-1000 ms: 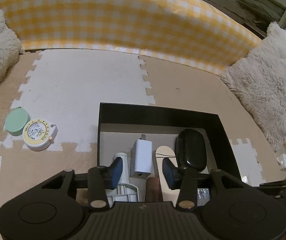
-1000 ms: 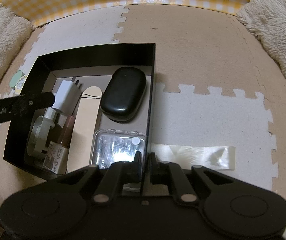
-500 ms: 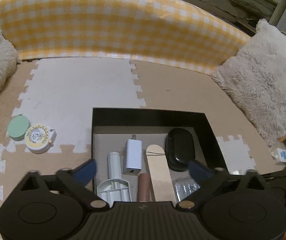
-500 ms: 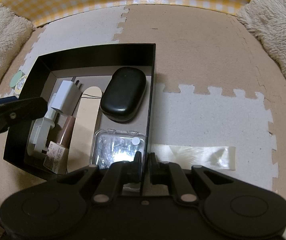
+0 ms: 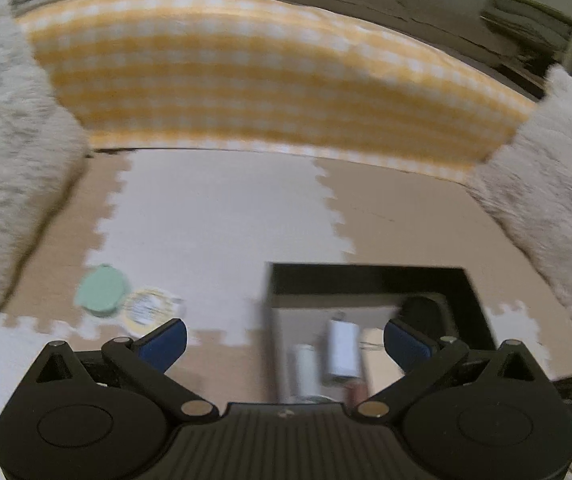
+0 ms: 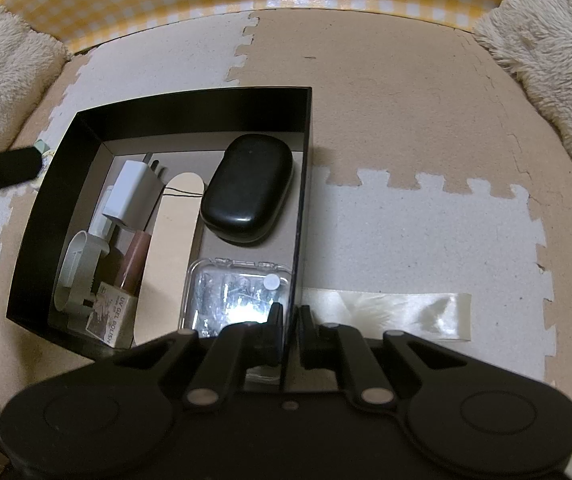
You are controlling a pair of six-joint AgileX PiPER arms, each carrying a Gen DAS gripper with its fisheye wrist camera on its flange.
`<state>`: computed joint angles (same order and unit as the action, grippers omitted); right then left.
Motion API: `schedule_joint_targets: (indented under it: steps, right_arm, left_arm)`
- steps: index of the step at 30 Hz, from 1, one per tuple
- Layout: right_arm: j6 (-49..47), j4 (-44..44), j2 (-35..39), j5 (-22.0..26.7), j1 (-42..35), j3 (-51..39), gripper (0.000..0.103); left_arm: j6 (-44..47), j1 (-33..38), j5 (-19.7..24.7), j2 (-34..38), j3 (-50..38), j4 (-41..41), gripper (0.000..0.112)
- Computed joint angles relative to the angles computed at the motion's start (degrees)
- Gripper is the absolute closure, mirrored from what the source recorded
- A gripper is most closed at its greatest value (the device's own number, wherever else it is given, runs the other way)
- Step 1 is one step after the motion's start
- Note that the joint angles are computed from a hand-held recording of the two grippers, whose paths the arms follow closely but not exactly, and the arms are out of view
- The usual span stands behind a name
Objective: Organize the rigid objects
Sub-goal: 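Move the left gripper back and grasp the round yellow-white tape measure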
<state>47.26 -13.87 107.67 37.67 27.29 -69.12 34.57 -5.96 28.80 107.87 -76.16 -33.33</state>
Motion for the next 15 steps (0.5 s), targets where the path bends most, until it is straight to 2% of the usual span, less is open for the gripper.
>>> schedule_joint_targets:
  steps: [8,15]
  right_arm:
    - [0.03,-0.01,0.00,-0.01,0.01,-0.01,0.095]
    - [0.00,0.02,-0.02,-0.05,-0.03,0.04,0.095]
  left_arm:
    - [-7.90,5.41,1.53,4.65,-5.20,3.85,0.009]
    - [-9.92,7.46,-1.07,7.66,-5.01,4.02,0.009]
